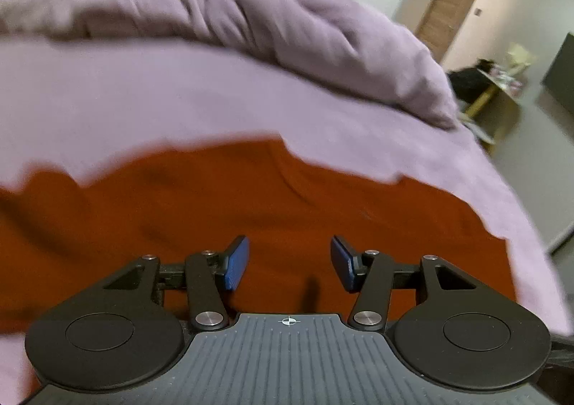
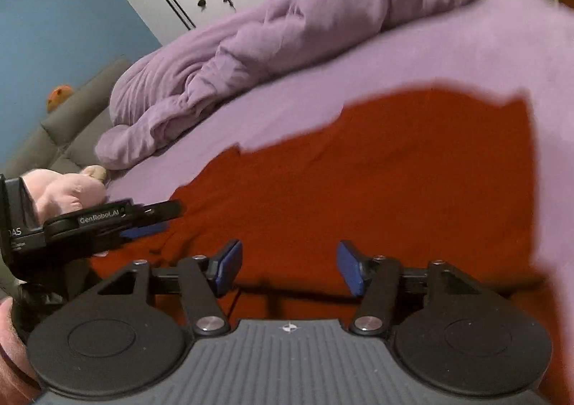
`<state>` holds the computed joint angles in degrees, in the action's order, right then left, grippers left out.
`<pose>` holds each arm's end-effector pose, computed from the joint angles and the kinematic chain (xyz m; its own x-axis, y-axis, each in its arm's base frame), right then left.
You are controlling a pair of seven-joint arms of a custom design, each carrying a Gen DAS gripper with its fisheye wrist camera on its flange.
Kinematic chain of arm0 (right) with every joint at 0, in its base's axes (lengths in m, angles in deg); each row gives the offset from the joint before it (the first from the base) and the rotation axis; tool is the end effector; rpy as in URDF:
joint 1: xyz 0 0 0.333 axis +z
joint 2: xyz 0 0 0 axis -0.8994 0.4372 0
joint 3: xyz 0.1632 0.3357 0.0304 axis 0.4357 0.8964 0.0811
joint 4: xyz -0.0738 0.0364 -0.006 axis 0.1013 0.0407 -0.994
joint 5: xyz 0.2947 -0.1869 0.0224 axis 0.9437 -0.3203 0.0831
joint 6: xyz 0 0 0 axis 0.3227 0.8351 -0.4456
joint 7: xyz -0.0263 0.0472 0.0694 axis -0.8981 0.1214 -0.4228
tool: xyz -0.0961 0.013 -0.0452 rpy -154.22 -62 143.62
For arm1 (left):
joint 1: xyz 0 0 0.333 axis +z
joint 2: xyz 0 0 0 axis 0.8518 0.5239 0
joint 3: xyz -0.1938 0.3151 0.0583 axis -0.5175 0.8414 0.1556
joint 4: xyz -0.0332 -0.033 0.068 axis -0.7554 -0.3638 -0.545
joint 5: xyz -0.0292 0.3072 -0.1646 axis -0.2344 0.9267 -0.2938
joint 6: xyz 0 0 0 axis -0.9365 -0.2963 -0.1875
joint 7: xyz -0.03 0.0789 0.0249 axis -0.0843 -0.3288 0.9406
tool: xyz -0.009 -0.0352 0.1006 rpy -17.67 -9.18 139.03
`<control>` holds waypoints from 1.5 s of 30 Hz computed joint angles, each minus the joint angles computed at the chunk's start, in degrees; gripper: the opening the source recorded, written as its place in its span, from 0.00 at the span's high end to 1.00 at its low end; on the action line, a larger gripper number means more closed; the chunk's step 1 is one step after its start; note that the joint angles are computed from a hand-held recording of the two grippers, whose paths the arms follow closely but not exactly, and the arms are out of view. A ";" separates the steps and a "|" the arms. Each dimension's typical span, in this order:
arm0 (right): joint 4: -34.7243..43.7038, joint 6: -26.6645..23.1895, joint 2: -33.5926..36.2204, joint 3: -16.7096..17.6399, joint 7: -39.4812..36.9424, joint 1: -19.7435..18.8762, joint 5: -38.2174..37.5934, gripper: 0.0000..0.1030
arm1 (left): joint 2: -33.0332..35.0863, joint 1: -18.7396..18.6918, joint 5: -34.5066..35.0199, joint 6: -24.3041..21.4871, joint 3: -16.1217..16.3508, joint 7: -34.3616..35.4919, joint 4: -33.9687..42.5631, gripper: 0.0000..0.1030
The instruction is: Fold small clothes
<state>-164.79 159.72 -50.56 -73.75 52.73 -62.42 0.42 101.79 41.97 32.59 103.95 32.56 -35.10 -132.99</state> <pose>0.7275 0.1426 0.4529 0.5393 -0.6531 -0.5316 -0.7630 -0.1119 -0.6366 0.6236 -0.2330 0.4921 0.3826 -0.8592 0.3398 -0.5525 -0.5075 -0.6612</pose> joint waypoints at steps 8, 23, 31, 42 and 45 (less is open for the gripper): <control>-2.33 14.23 1.05 -0.88 2.30 -2.65 6.25 1.00 | -0.79 0.46 -0.55 -7.84 -0.37 2.23 -1.44 0.49; -11.73 21.05 -6.60 2.21 -8.20 2.84 -6.46 0.93 | -3.57 2.03 -6.84 -8.97 -4.67 8.28 -3.91 0.40; -13.99 28.96 -5.59 3.57 -11.31 4.65 -8.01 0.91 | -2.71 0.85 -5.27 -8.26 -2.69 4.39 -4.26 0.31; -17.61 27.68 -9.16 6.61 -10.37 1.69 0.41 0.25 | -11.47 2.52 1.52 -3.06 -2.18 -6.96 -15.03 0.22; -22.78 24.27 -14.34 8.53 -17.42 -1.24 10.61 0.16 | -19.78 4.58 7.05 -4.31 -2.82 -16.31 -24.04 0.17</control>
